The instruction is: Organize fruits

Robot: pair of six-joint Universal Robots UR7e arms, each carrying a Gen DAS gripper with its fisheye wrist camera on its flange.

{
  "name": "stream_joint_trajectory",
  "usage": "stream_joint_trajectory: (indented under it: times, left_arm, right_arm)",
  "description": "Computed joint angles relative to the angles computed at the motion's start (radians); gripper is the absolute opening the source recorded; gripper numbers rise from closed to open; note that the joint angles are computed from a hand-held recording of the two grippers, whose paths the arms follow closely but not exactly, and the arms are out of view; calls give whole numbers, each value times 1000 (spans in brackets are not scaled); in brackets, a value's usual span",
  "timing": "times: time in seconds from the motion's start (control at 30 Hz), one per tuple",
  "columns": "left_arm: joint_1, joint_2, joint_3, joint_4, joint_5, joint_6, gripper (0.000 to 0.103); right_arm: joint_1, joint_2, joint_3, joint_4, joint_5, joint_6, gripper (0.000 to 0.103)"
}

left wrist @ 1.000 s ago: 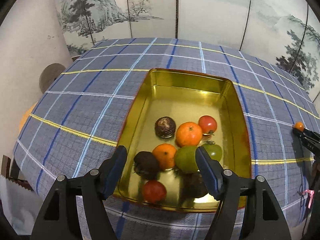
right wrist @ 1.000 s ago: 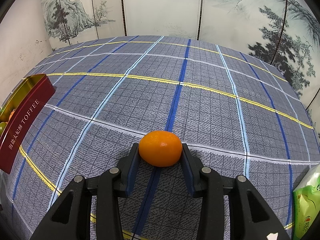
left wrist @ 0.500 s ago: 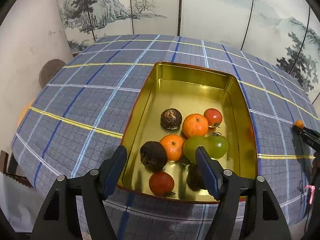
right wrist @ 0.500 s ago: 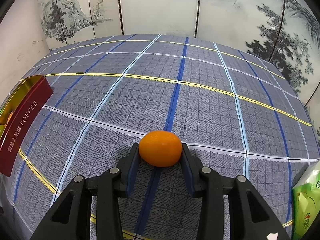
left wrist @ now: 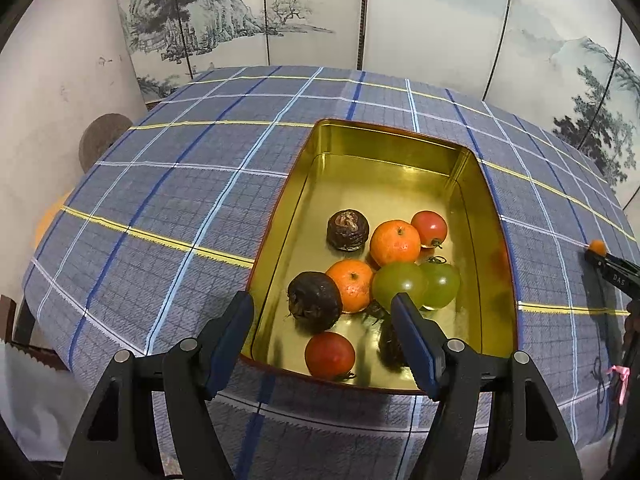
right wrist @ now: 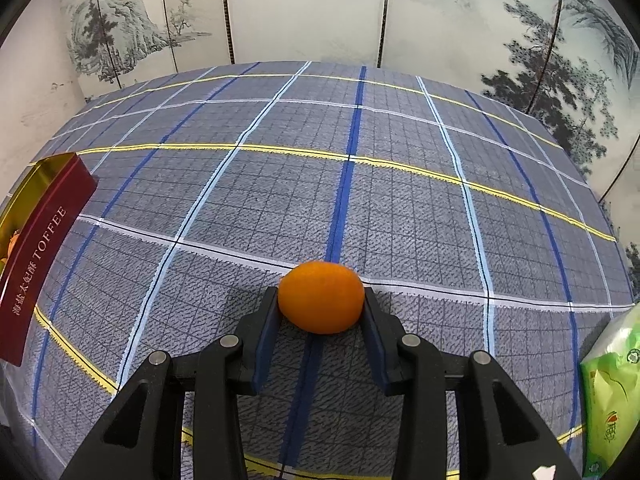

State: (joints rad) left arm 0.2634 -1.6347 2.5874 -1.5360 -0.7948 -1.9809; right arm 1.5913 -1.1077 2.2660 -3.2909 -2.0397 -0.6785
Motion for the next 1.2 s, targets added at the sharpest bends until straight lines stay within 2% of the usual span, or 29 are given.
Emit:
stream_joint_trajectory:
  times: [0.23, 0.7, 1.2]
  left_arm:
    - [-29, -30, 0, 58, -15, -63, 71]
    - [-36, -32, -8, 89, -27, -77, 71]
    - [-39, -40, -12, 108, -37, -100, 71]
  right_arm:
    - [4, -15, 13, -2, 2, 29, 36]
    - [28, -43, 53, -7, 17, 45, 36]
    - [86, -50, 71, 4, 45, 58, 36]
